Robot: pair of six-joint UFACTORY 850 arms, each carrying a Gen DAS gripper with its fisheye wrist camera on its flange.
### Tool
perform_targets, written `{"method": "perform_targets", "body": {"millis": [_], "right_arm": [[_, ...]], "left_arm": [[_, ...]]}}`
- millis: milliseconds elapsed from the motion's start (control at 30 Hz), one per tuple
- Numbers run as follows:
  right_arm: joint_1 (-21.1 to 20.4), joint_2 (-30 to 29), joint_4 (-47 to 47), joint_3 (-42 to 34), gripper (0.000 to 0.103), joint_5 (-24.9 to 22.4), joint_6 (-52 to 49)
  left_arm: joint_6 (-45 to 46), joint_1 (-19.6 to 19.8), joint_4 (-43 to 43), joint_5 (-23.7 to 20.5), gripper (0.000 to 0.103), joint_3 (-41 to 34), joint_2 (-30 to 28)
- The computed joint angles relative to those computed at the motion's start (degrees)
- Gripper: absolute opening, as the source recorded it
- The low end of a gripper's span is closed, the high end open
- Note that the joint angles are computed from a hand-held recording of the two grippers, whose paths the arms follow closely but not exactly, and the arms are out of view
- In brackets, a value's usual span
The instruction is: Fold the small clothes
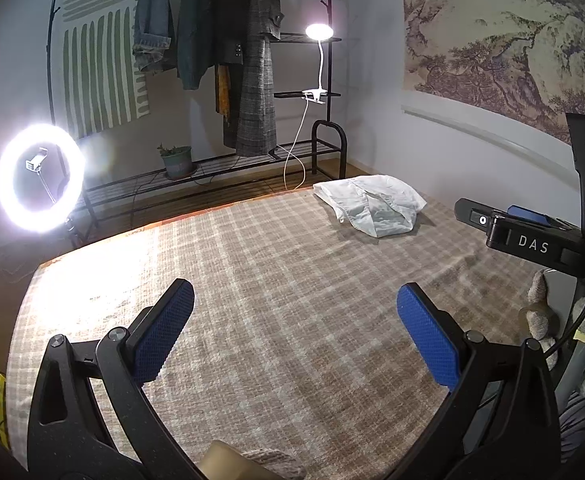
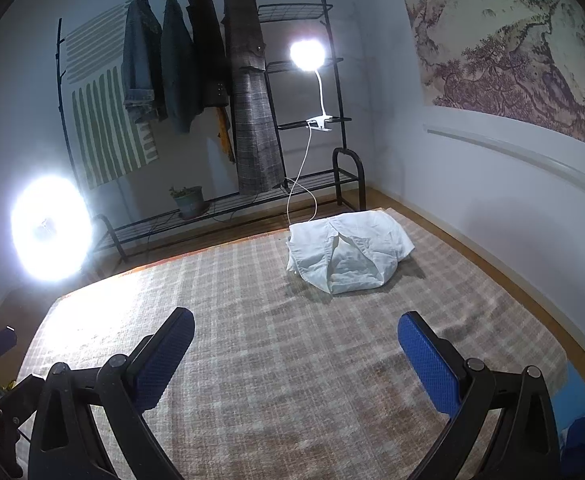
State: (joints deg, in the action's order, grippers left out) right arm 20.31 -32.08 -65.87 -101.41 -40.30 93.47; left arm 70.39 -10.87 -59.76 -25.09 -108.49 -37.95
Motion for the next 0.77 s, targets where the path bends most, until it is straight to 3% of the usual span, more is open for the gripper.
{"method": "perform_targets", "body": {"millis": [500, 767], "right_arm": [[-0.5, -0.1, 1.1, 0.2, 0.103, 1.5, -0.5], [-0.1, -0.7, 0.8, -0.4, 0.103, 0.1, -1.3]], "left_arm": [[0.8, 0.2, -0.2, -0.6, 0.103, 0.1, 0.0], [7.2, 0.8, -4.5, -0.6, 0.103, 1.4, 0.6]]}}
